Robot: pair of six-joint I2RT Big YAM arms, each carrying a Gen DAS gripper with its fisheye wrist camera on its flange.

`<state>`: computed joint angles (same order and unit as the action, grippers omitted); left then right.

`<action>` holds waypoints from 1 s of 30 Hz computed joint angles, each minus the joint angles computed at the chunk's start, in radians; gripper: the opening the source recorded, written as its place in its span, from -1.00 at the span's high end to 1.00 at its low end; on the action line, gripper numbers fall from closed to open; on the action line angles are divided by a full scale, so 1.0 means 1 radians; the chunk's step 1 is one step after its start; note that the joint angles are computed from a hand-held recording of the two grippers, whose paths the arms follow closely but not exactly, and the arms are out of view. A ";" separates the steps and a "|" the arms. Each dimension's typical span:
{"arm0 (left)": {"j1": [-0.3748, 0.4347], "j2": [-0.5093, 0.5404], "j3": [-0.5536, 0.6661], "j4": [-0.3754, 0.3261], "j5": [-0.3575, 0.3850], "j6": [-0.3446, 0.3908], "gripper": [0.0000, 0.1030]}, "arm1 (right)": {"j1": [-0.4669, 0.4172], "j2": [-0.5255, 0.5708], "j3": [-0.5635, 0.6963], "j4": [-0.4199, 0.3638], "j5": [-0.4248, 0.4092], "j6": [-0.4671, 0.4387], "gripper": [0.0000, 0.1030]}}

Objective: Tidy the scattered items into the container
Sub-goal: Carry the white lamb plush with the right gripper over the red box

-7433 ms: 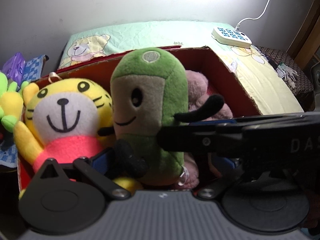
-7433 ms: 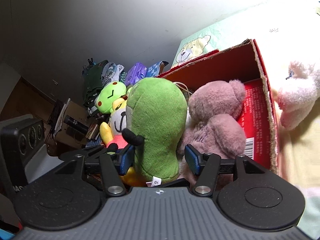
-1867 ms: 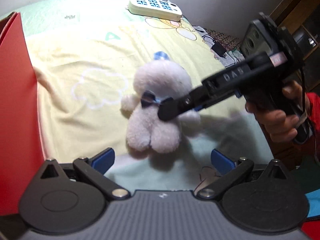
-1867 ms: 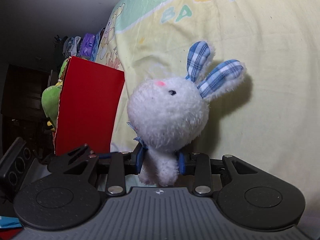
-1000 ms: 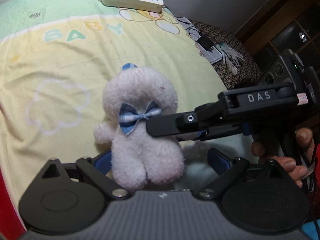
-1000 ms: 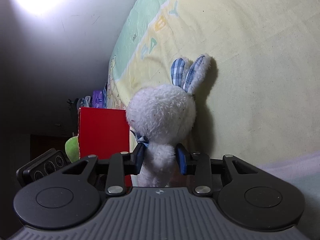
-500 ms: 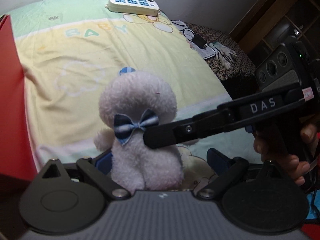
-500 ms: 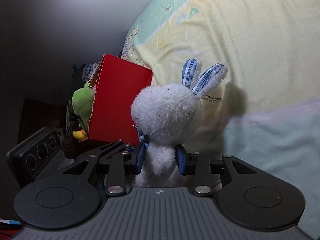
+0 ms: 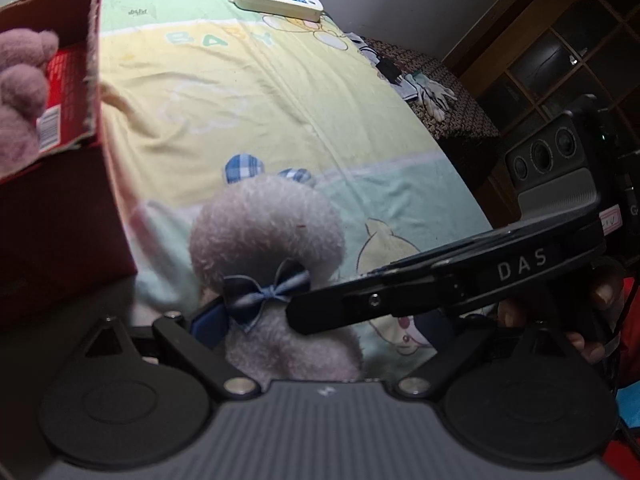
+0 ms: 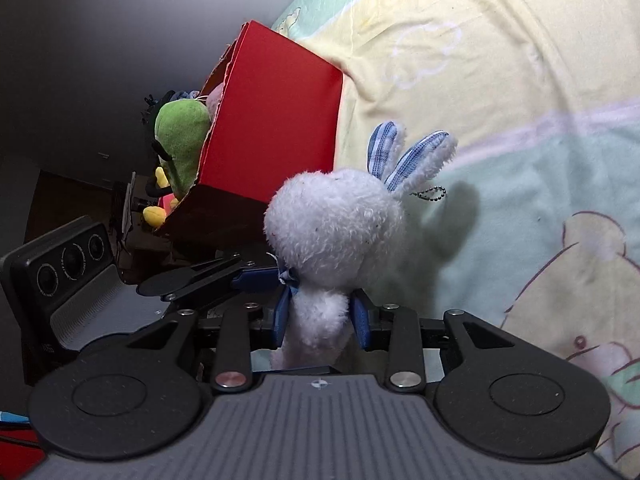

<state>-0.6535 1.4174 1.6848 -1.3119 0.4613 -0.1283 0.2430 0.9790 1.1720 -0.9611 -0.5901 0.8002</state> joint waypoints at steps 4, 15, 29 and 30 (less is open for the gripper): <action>0.065 -0.033 -0.039 -0.050 0.060 0.089 -0.88 | 0.129 -0.001 0.003 0.043 0.126 0.099 0.32; 0.131 0.007 -0.066 -0.132 0.163 0.263 -0.87 | 0.341 -0.014 -0.037 0.081 0.530 0.341 0.17; 0.127 -0.014 -0.040 -0.135 0.238 0.339 -0.71 | 0.414 -0.055 -0.020 0.070 0.662 0.435 0.29; 0.125 -0.020 -0.037 -0.129 0.249 0.335 -0.71 | 0.424 -0.062 -0.009 0.056 0.679 0.437 0.30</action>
<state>-0.5289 1.3977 1.6476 -1.4413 0.7103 0.2072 0.6668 0.9173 1.1631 -0.9050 0.0891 1.2367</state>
